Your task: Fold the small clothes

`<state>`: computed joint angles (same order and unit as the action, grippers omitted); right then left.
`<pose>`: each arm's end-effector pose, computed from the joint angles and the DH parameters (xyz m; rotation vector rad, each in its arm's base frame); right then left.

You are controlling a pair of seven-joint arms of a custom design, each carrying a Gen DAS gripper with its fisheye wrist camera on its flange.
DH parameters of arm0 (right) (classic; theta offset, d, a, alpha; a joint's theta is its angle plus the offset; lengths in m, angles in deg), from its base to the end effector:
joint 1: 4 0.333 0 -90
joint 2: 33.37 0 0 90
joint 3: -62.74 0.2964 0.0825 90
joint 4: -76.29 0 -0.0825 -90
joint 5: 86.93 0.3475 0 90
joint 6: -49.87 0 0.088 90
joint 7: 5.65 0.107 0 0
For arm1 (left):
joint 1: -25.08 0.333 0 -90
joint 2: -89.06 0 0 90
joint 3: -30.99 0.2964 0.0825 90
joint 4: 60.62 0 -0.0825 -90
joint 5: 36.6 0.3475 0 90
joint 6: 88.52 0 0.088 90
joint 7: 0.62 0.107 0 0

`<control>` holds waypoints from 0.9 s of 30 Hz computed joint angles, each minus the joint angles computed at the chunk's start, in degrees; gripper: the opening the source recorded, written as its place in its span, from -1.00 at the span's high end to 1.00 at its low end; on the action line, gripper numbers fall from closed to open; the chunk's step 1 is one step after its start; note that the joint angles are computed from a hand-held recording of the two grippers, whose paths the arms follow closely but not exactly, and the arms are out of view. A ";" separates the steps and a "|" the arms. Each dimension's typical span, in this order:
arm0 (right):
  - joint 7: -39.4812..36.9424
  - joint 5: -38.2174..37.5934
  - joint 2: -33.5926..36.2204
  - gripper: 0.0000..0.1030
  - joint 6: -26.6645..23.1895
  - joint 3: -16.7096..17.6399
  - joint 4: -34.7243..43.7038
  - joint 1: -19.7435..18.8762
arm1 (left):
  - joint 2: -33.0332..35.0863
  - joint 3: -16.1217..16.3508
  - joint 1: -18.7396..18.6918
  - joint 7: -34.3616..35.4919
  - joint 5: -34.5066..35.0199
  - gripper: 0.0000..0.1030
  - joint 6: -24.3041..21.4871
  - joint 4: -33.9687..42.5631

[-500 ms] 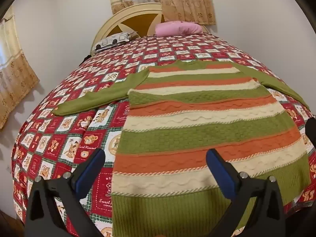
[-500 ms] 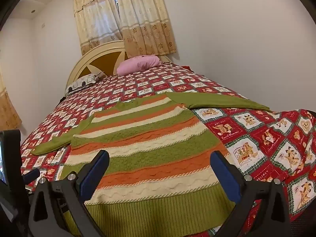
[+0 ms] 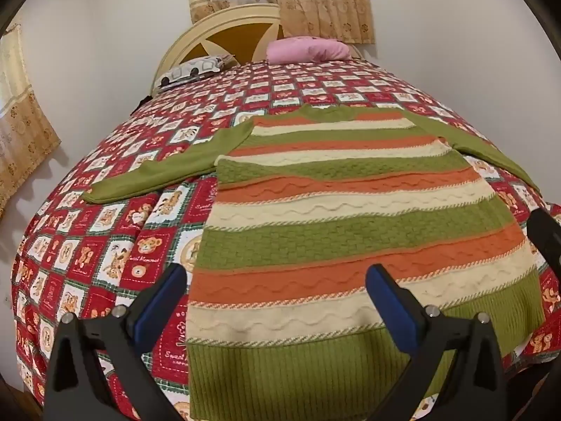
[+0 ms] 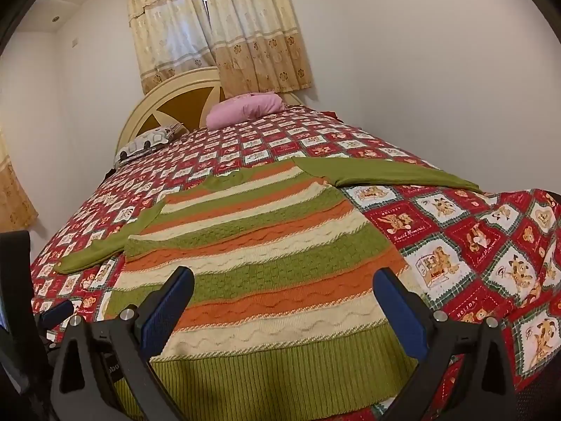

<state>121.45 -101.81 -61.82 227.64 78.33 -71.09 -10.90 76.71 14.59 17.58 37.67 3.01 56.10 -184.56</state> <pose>0.4057 0.0982 0.5436 -1.4046 1.7216 -0.7571 0.4543 -0.2184 0.5402 -1.7201 1.6971 -0.5705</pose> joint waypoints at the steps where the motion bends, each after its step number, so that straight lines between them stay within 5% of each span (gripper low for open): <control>1: 0.08 -0.25 -0.42 -0.98 0.46 0.31 -0.63 -0.41 | 0.04 0.13 -0.09 0.22 -0.39 -1.00 0.14 -0.04; 27: -1.62 1.53 1.20 -0.98 -1.88 -2.78 0.14 2.82 | 0.99 0.61 -0.48 1.98 -3.56 -1.00 0.56 -0.01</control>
<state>119.82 -100.27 -60.62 225.76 75.55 -70.94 -8.08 77.70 15.20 17.11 39.65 -0.54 56.66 -184.57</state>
